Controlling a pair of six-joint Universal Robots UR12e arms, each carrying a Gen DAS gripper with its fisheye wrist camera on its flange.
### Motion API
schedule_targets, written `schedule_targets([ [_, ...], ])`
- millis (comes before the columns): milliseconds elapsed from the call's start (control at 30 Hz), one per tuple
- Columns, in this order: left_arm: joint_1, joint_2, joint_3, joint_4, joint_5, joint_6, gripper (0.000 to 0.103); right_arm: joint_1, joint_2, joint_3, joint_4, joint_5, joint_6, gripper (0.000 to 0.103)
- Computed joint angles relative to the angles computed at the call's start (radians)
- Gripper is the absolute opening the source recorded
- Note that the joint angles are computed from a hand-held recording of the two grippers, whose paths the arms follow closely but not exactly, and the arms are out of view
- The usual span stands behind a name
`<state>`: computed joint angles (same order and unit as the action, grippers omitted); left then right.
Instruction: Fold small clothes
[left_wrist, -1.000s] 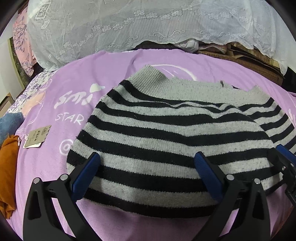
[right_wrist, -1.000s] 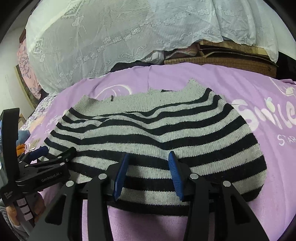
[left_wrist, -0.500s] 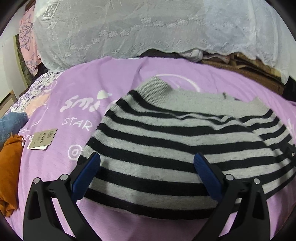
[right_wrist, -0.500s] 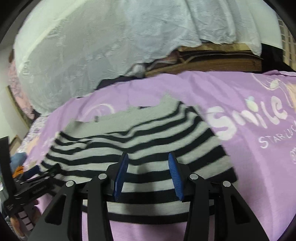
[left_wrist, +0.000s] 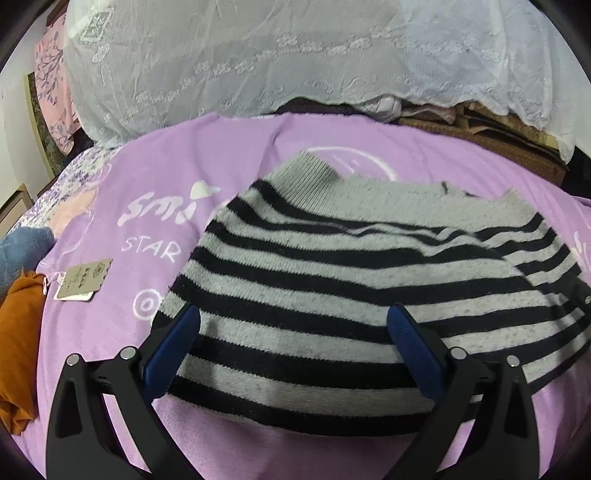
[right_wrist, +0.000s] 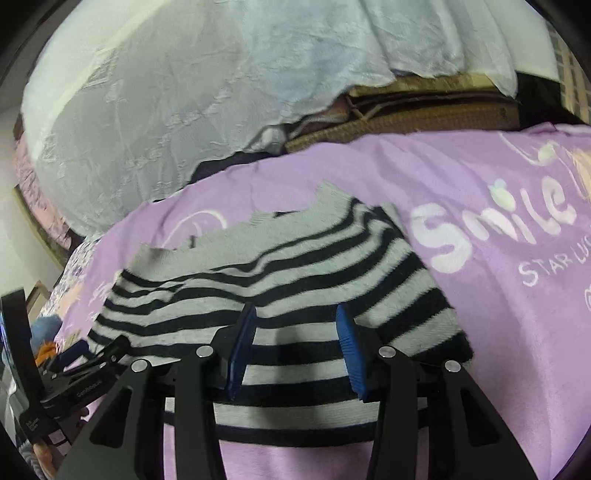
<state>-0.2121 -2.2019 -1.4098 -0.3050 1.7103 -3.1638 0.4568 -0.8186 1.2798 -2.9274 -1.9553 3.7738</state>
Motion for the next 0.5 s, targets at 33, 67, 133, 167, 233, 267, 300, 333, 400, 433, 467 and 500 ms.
schedule_targets([
  [33, 0.000, 0.002, -0.004, 0.013, -0.007, 0.003, 0.099, 0.005, 0.005, -0.009, 0.004, -0.001, -0.023, 0.045],
  [67, -0.001, 0.004, -0.007, 0.024, -0.012, 0.006, 0.099, 0.008, 0.010, -0.018, 0.008, -0.001, -0.041, 0.045],
  [133, -0.002, 0.004, -0.010, 0.034, -0.016, 0.014, 0.099, 0.014, 0.020, -0.037, 0.025, 0.005, -0.072, 0.045],
  [167, -0.003, 0.002, -0.008, 0.028, -0.017, 0.019, 0.099, 0.016, 0.024, -0.045, 0.038, 0.007, -0.083, 0.045],
  [233, -0.006, -0.005, 0.003, -0.002, -0.010, 0.031, 0.099, 0.017, 0.034, -0.065, 0.086, 0.014, -0.098, 0.047],
  [267, -0.008, -0.013, 0.016, -0.039, -0.001, 0.041, 0.099, 0.017, 0.037, -0.071, 0.100, 0.019, -0.104, 0.051],
  [300, -0.010, -0.019, 0.025, -0.062, 0.005, 0.043, 0.099, 0.018, 0.040, -0.076, 0.109, 0.018, -0.114, 0.054],
  [333, -0.010, -0.020, 0.024, -0.062, 0.005, 0.040, 0.099, 0.018, 0.043, -0.081, 0.112, 0.018, -0.122, 0.055],
  [400, -0.010, -0.021, 0.023, -0.057, 0.005, 0.040, 0.099, 0.020, 0.046, -0.085, 0.114, 0.015, -0.134, 0.059],
  [433, -0.010, -0.021, 0.023, -0.056, 0.006, 0.040, 0.099, 0.020, 0.046, -0.085, 0.113, 0.014, -0.136, 0.059],
  [467, -0.011, -0.021, 0.022, -0.053, 0.008, 0.040, 0.099, 0.020, 0.046, -0.085, 0.112, 0.015, -0.136, 0.060],
  [500, -0.011, -0.020, 0.020, -0.051, 0.008, 0.040, 0.099, 0.020, 0.046, -0.083, 0.108, 0.017, -0.135, 0.060],
])
